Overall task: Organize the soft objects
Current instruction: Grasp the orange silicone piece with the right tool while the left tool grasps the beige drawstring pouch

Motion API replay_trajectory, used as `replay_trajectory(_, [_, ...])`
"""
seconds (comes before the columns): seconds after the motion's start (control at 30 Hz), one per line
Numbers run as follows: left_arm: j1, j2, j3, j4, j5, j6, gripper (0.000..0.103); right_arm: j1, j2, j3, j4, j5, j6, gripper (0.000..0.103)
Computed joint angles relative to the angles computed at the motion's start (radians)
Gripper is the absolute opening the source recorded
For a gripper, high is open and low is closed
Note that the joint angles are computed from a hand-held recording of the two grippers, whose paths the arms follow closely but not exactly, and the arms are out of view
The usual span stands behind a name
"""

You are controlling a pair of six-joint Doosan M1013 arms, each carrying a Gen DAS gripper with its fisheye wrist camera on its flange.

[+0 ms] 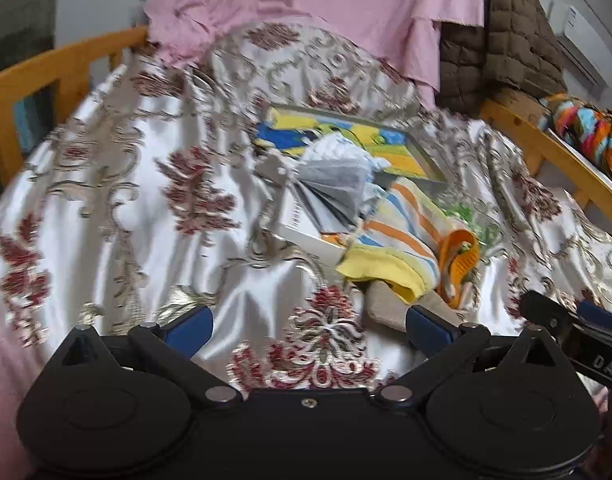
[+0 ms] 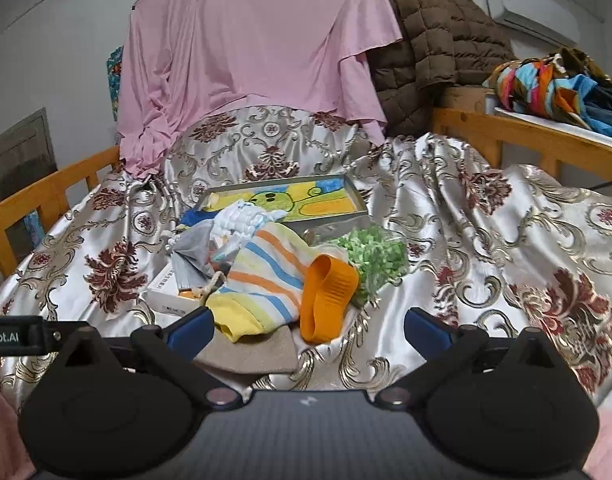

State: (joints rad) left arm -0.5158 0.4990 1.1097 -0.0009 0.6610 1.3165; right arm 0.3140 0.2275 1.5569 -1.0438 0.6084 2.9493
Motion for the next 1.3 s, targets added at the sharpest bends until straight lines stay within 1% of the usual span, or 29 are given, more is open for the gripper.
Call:
replay_trajectory(0.1, [0.001,0.024,-0.04,-0.039,0.028,0.059,0.102,-0.019,0.008,-0.018,0.059,-0.026,-0.08,0.103])
replay_trajectory(0.17, [-0.001,0.047,-0.076,-0.055,0.057,0.082,0.102,-0.035,0.016,-0.038,0.127,-0.038,-0.155,0.103])
replay_trajectory(0.3, [-0.001,0.095,-0.147,-0.114,0.113,0.097,0.102,-0.088,0.046,-0.101,0.365,-0.04,-0.371,0.103])
replay_trajectory(0.33, [0.001,0.111,-0.17,-0.143,0.135,0.097,0.102,-0.101,0.058,-0.122,0.423,-0.028,-0.435,0.103])
replay_trajectory(0.4, [0.01,0.149,-0.224,-0.218,0.187,0.095,0.098,-0.125,0.084,-0.166,0.53,0.007,-0.549,0.103])
replay_trajectory(0.47, [0.016,0.182,-0.267,-0.269,0.226,0.069,0.097,-0.155,0.106,-0.2,0.692,0.025,-0.675,0.103])
replay_trajectory(0.5, [0.019,0.195,-0.283,-0.294,0.239,0.056,0.096,-0.168,0.117,-0.211,0.75,0.026,-0.715,0.103])
replay_trajectory(0.53, [0.02,0.204,-0.291,-0.314,0.243,0.052,0.095,-0.177,0.124,-0.216,0.78,0.021,-0.742,0.103])
replay_trajectory(0.6, [0.024,0.225,-0.316,-0.357,0.261,0.053,0.093,-0.188,0.138,-0.224,0.799,0.014,-0.794,0.103])
replay_trajectory(0.67, [0.028,0.243,-0.334,-0.394,0.278,0.05,0.087,-0.193,0.151,-0.234,0.797,0.011,-0.837,0.103])
replay_trajectory(0.7, [0.03,0.252,-0.343,-0.411,0.287,0.045,0.086,-0.196,0.155,-0.235,0.804,0.002,-0.86,0.103])
replay_trajectory(0.77, [0.032,0.268,-0.362,-0.433,0.308,0.028,0.078,-0.206,0.165,-0.243,0.857,-0.014,-0.913,0.103])
replay_trajectory(0.8, [0.033,0.274,-0.37,-0.44,0.318,0.02,0.076,-0.212,0.168,-0.243,0.893,-0.028,-0.935,0.103])
replay_trajectory(0.87, [0.033,0.287,-0.387,-0.448,0.335,0.007,0.067,-0.221,0.175,-0.243,0.927,-0.058,-0.932,0.101])
replay_trajectory(0.9, [0.033,0.293,-0.395,-0.453,0.343,0.003,0.064,-0.223,0.181,-0.248,0.927,-0.063,-0.916,0.098])
replay_trajectory(0.93, [0.033,0.298,-0.402,-0.457,0.347,0.0,0.058,-0.225,0.189,-0.257,0.919,-0.057,-0.891,0.097])
replay_trajectory(1.03, [0.032,0.308,-0.413,-0.465,0.351,-0.015,0.047,-0.224,0.208,-0.277,0.867,-0.037,-0.781,0.094])
replay_trajectory(1.07, [0.033,0.31,-0.414,-0.475,0.351,-0.016,0.044,-0.221,0.214,-0.283,0.839,-0.027,-0.739,0.093])
replay_trajectory(1.13, [0.034,0.318,-0.425,-0.496,0.361,-0.02,0.042,-0.218,0.232,-0.304,0.804,0.005,-0.691,0.089])
replay_trajectory(1.2, [0.039,0.321,-0.425,-0.533,0.367,-0.015,0.039,-0.206,0.252,-0.329,0.73,0.05,-0.625,0.089])
replay_trajectory(1.23, [0.04,0.324,-0.426,-0.544,0.37,-0.012,0.035,-0.2,0.259,-0.337,0.695,0.065,-0.602,0.088])
replay_trajectory(1.27, [0.04,0.326,-0.429,-0.544,0.373,-0.014,0.033,-0.194,0.263,-0.342,0.669,0.078,-0.592,0.086])
replay_trajectory(1.3, [0.039,0.328,-0.432,-0.543,0.375,-0.016,0.031,-0.189,0.265,-0.345,0.639,0.093,-0.579,0.082])
